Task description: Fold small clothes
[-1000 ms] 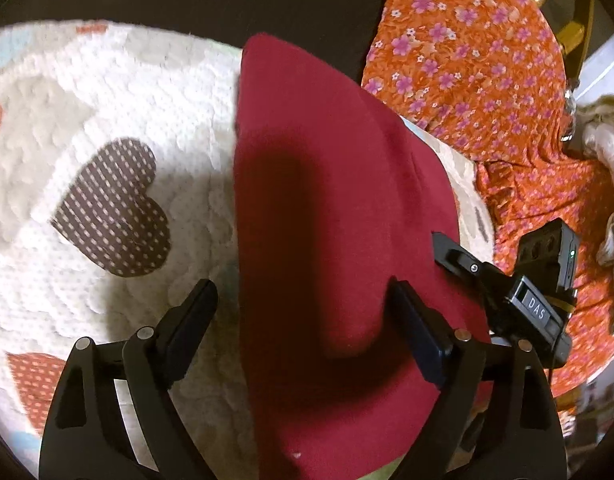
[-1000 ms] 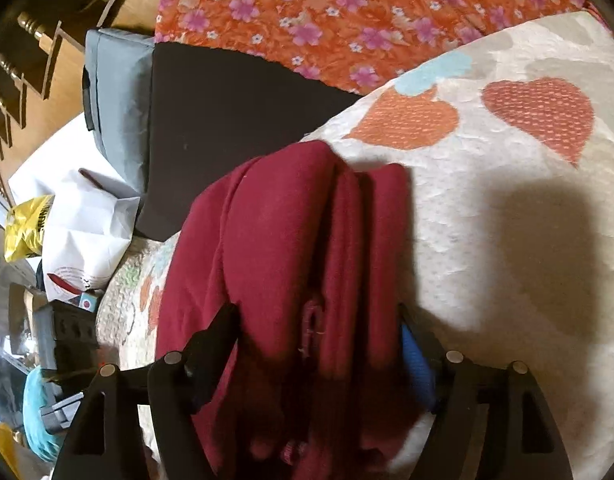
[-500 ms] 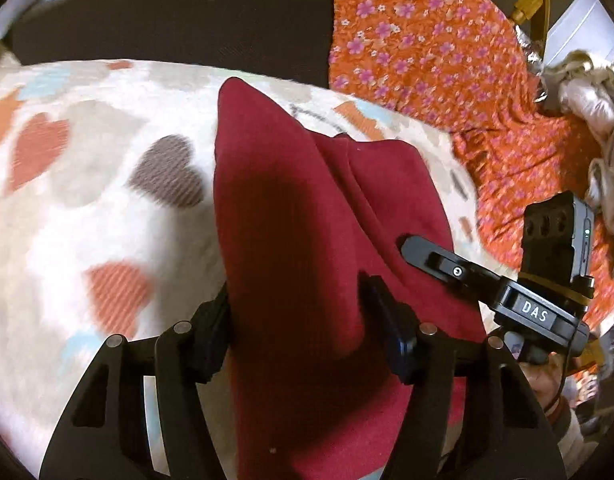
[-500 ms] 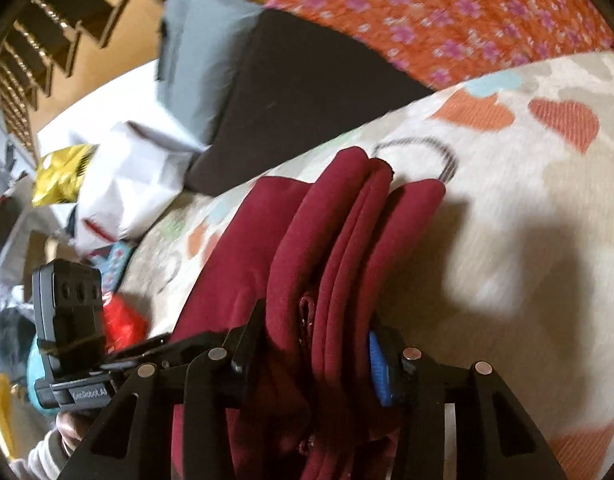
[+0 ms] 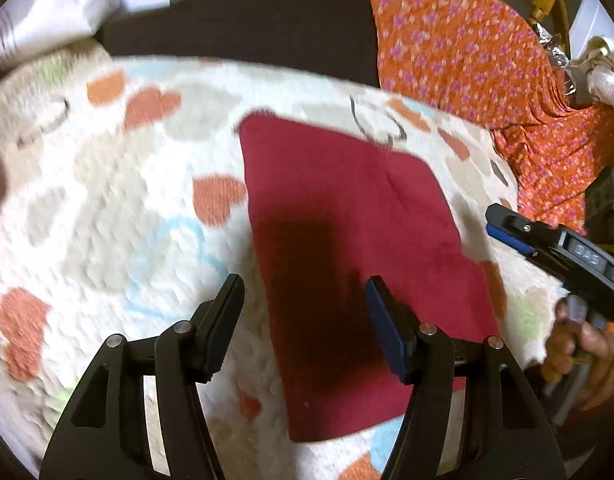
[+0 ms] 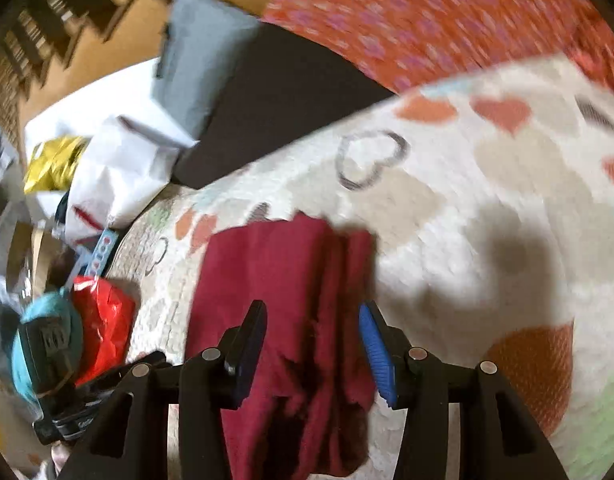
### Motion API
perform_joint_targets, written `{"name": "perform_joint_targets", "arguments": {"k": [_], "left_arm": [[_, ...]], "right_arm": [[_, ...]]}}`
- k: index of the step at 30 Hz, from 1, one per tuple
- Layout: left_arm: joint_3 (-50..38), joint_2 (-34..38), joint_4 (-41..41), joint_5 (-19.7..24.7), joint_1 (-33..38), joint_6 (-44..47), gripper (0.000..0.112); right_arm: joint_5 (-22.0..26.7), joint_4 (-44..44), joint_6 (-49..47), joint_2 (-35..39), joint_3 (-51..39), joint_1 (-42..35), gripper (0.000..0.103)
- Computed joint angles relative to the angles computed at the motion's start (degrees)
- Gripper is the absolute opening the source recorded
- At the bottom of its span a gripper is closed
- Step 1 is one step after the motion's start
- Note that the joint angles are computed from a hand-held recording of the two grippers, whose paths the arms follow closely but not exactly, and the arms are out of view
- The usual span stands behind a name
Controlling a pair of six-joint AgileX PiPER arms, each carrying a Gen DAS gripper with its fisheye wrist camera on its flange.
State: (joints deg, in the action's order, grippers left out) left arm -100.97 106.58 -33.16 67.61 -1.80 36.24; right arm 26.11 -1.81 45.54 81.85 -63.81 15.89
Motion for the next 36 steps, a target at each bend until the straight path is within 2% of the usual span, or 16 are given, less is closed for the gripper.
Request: {"name": "perform_joint_targets", "arguments": {"k": [1, 4, 5, 7, 8, 9, 10, 11, 13, 17, 22, 25, 27, 31, 36], "left_arm": [[0.01, 0.06, -0.59, -0.49, -0.21, -0.01, 0.063], [-1.27, 1.78, -0.04, -0.98, -1.55, -1.08, 0.063], [-1.39, 2.35, 0.88, -1.66, -2.15, -1.42, 0.063], [-1.36, 3.21, 3.8, -3.22, -4.13, -2.96, 0.063], [-1.74, 3.91, 5.06, -3.42, -4.8, -3.74, 0.063], [-1.97, 4.54, 5.24, -3.13, -4.94, -3.91, 0.063], [-2.28, 5.13, 5.19, -2.83, -5.16, -4.4, 0.063], [-2.62, 5.52, 5.3, -2.66, -5.43, -5.02, 0.063], [-2.21, 5.17, 5.79, -3.3, -6.04, -4.98, 0.063], [0.64, 3.08, 7.83, -6.49, -7.64, -4.19, 0.063], [1.69, 2.42, 7.79, -7.06, -7.5, -3.93, 0.063], [3.18, 1.4, 7.62, -7.91, -7.69, -2.97, 0.063], [5.34, -0.03, 8.3, -10.16, -8.18, -2.09, 0.063], [9.27, -2.59, 8.77, -14.53, -8.64, -0.18, 0.063], [10.62, -3.74, 8.53, -16.04, -8.1, 0.47, 0.063]], "right_arm": [[1.14, -1.62, 0.8, 1.74, -2.92, 0.94, 0.045], [5.79, -3.91, -1.73, 9.38, -12.55, 3.25, 0.03], [8.19, -4.86, -2.91, 12.59, -16.31, 3.78, 0.024], [12.59, -5.77, -4.16, 17.73, -21.48, 3.5, 0.021], [14.13, -5.08, -4.83, 20.53, -23.32, 2.49, 0.015], [14.12, -4.84, -4.39, 21.68, -23.2, 1.7, 0.01], [12.09, -4.11, -4.25, 22.01, -21.59, 0.49, 0.006], [8.78, -2.87, -4.45, 21.18, -19.15, -0.57, 0.005], [7.69, 1.42, -6.99, 19.98, -17.81, -1.82, 0.005], [12.05, 0.28, -8.03, 13.87, -16.65, 1.13, 0.008], [14.22, -6.43, -2.86, 8.32, -11.3, 9.35, 0.009], [14.22, -15.89, 5.64, 8.21, -7.03, 13.43, 0.008], [14.87, -21.83, 10.31, 9.06, -6.61, 15.51, 0.008], [19.5, -23.33, 10.87, 8.88, -9.58, 17.5, 0.009], [18.85, -24.09, 14.2, 5.03, -7.74, 20.0, 0.009]]}}
